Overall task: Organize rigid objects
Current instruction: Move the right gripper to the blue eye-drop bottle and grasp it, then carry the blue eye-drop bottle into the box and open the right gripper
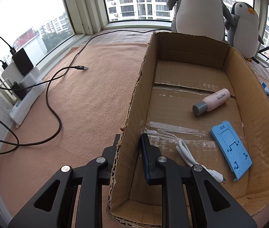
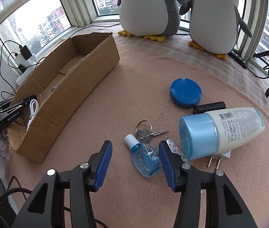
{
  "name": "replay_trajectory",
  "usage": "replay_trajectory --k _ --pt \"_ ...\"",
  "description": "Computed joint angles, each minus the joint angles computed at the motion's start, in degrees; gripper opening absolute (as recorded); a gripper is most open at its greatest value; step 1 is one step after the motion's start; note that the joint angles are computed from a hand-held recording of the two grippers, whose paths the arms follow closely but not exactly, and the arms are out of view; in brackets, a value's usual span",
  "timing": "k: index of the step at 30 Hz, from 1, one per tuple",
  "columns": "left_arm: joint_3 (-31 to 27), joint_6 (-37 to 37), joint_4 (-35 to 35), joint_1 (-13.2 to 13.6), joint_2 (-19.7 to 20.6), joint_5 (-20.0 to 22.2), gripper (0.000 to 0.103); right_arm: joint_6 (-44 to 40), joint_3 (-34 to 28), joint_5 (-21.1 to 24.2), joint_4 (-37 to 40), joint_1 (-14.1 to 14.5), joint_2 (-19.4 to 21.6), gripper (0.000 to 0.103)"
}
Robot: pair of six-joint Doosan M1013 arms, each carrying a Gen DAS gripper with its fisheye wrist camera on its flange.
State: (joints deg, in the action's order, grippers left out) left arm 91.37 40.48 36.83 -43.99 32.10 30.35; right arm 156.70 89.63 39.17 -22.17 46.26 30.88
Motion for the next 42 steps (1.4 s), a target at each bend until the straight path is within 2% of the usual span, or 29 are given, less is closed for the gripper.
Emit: replay_trajectory --k 8,10,14,16,20,31,37,42 --pt "-0.01 0.0 -0.01 0.0 0.0 0.01 0.017 -2.71 -0.87 1.17 1.97 0.6 0.82 0.043" --pt "-0.02 0.04 -0.09 0.01 0.0 -0.02 0.017 -3.69 -1.71 2.69 2.52 0.69 1.43 0.039" --pt "-0.01 -0.02 0.02 0.0 0.0 0.0 0.017 -4.15 -2.85 4.95 1.87 0.96 2.11 0.037" --pt "-0.01 -0.01 -0.03 0.01 0.0 -0.05 0.017 -3.86 -3.18 6.21 1.29 1.03 2.29 0.028" --pt "-0.02 -0.2 0.04 -0.07 0.05 -0.07 0.017 -4.39 -3.15 6.87 1.37 1.06 2.25 0.028" --pt "-0.07 -0.3 0.01 -0.1 0.11 -0.11 0.017 2.16 -3.55 4.68 -4.11 2.87 0.49 0.028" --pt "-0.06 -0.35 -0.06 -0.1 0.13 -0.17 0.017 2.59 -7.23 3.57 -7.9 3.36 0.76 0.028" --pt "-0.05 -0.31 -0.14 -0.12 0.14 -0.22 0.017 -0.31 -11.63 2.71 -7.83 3.45 2.93 0.028"
